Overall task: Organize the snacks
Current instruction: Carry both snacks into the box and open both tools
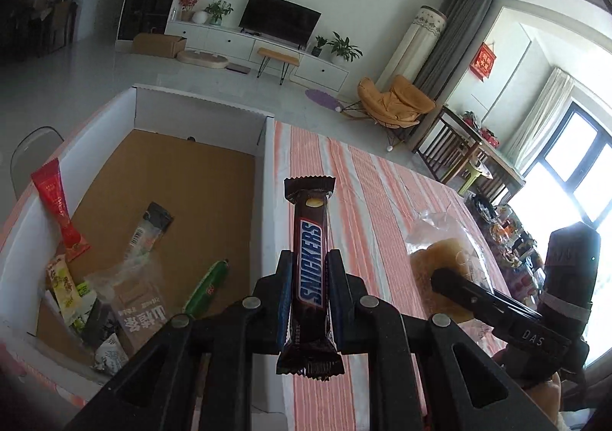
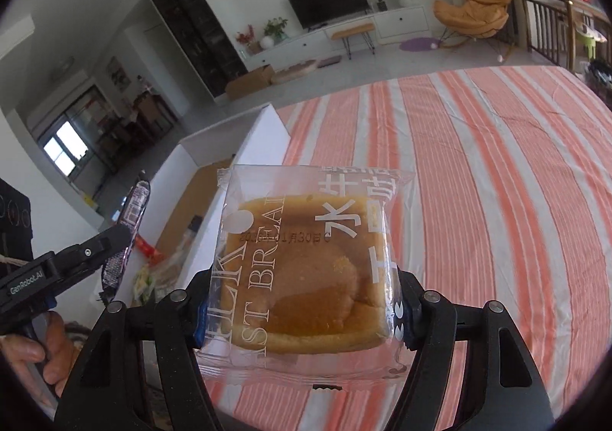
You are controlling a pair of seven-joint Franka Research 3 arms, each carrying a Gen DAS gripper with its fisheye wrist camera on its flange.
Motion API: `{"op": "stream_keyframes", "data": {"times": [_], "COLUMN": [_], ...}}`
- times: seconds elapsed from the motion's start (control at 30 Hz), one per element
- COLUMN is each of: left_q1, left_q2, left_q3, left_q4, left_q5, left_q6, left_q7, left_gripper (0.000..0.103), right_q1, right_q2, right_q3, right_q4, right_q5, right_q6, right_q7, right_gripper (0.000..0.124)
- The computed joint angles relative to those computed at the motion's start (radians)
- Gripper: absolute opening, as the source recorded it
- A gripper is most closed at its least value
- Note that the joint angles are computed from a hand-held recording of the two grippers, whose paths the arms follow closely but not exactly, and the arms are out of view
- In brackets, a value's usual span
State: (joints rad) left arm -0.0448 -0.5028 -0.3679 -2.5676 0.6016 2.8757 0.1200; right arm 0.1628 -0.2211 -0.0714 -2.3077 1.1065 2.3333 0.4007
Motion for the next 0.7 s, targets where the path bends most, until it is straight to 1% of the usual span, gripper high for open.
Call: {"op": "stream_keyframes", "data": {"times": [0.03,0.1,0.17,0.23,0.3,0.33,0.37,0.43,0.47,0.5,0.53,0.6,0.63,0.7], "left_q1": [0.004,0.025,0.048,0.063,0.057,0.047,0.039,0.029,0.029,0.022,0.004,-0.023,-0.039,-0.069], "left_q2": [-0.031,-0.076,-0.09,-0.092,-0.081,-0.083,-0.088,-0.127,-0.13,-0.12,-0.119,-0.079,-0.058,-0.01], "left_q3": [0.011,0.021,0.018,0.011,0.011,0.01,0.007,-0.018,-0.041,-0.052,-0.041,-0.04,-0.04,-0.047], "left_q4": [-0.022,-0.061,-0.087,-0.106,-0.109,-0.118,-0.123,-0.153,-0.152,-0.142,-0.135,-0.103,-0.083,-0.022], "left_q5": [-0.007,-0.004,0.012,0.037,0.05,0.052,0.058,0.096,0.124,0.142,0.149,0.168,0.172,0.161], "left_q6": [-0.05,-0.123,-0.196,-0.245,-0.306,-0.333,-0.356,-0.389,-0.414,-0.445,-0.478,-0.53,-0.56,-0.651], "left_q7": [0.001,-0.006,-0.017,-0.04,-0.047,-0.057,-0.073,-0.128,-0.156,-0.165,-0.145,-0.124,-0.112,-0.094], "left_gripper": [0.017,0.017,0.017,0.017,0.028,0.047,0.073,0.094,0.096,0.097,0.1,0.1,0.1,0.1], "right_q1": [0.018,0.056,0.1,0.141,0.171,0.182,0.191,0.196,0.195,0.192,0.192,0.195,0.197,0.202], "right_q2": [-0.009,-0.016,-0.013,0.015,0.061,0.075,0.087,0.085,0.075,0.065,0.05,0.021,0.01,-0.006], "right_q3": [0.014,0.042,0.075,0.107,0.136,0.148,0.156,0.145,0.138,0.133,0.13,0.122,0.116,0.107], "right_q4": [0.01,0.029,0.037,0.051,0.075,0.078,0.077,0.063,0.049,0.037,0.018,-0.015,-0.029,-0.048], "right_q5": [0.002,0.007,0.019,0.027,0.007,-0.012,-0.029,-0.019,-0.01,-0.01,-0.006,0.013,0.024,0.048], "right_q6": [-0.027,-0.056,-0.046,-0.013,0.042,0.079,0.114,0.125,0.131,0.145,0.164,0.207,0.224,0.256], "right_q7": [-0.002,-0.004,-0.017,-0.029,-0.017,-0.006,0.006,-0.002,-0.01,-0.015,-0.026,-0.068,-0.092,-0.126], "right_gripper": [0.073,0.073,0.073,0.076,0.076,0.077,0.077,0.077,0.077,0.077,0.077,0.077,0.08,0.081]}}
